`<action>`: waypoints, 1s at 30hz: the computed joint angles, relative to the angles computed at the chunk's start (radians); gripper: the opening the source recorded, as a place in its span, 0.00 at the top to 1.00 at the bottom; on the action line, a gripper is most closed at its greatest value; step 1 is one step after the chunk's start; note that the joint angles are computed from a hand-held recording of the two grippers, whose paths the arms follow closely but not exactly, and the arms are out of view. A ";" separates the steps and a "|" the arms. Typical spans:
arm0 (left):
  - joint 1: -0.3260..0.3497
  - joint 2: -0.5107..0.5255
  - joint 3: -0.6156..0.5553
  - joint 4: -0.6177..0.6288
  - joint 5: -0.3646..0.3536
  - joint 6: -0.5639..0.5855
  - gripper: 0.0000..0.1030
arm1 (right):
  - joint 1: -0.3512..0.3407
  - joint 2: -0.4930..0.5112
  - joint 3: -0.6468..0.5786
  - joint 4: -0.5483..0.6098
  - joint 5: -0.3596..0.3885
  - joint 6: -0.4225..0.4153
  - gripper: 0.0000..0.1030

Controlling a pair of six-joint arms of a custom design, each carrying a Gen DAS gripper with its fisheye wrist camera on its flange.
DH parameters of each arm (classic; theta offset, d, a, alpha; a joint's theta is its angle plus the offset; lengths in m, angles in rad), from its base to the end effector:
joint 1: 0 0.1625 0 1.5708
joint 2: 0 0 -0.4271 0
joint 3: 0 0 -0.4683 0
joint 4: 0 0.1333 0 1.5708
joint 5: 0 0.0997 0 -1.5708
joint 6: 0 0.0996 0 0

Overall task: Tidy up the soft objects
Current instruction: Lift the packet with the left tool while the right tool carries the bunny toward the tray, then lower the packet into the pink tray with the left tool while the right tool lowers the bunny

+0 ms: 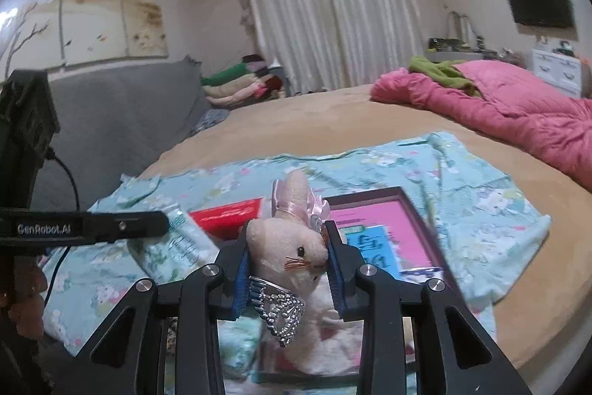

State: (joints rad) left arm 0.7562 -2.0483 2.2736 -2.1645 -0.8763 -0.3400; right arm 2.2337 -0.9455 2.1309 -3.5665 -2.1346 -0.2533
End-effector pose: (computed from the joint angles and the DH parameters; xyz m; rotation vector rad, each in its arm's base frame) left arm -0.1418 -0.4046 0.4017 0.4413 2.5715 -0.9206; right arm 0.4051 -0.3888 0.0890 0.8283 -2.3830 1.1988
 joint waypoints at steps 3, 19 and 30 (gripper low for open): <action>-0.003 0.029 -0.004 -0.012 -0.006 0.003 0.84 | -0.011 -0.018 0.014 -0.016 -0.009 0.013 0.66; 0.020 0.183 0.021 -0.074 -0.076 0.047 0.84 | -0.056 -0.045 0.043 -0.028 -0.032 0.039 0.65; 0.059 0.299 0.016 -0.124 -0.031 0.095 0.84 | -0.090 -0.048 0.050 0.047 -0.017 0.075 0.65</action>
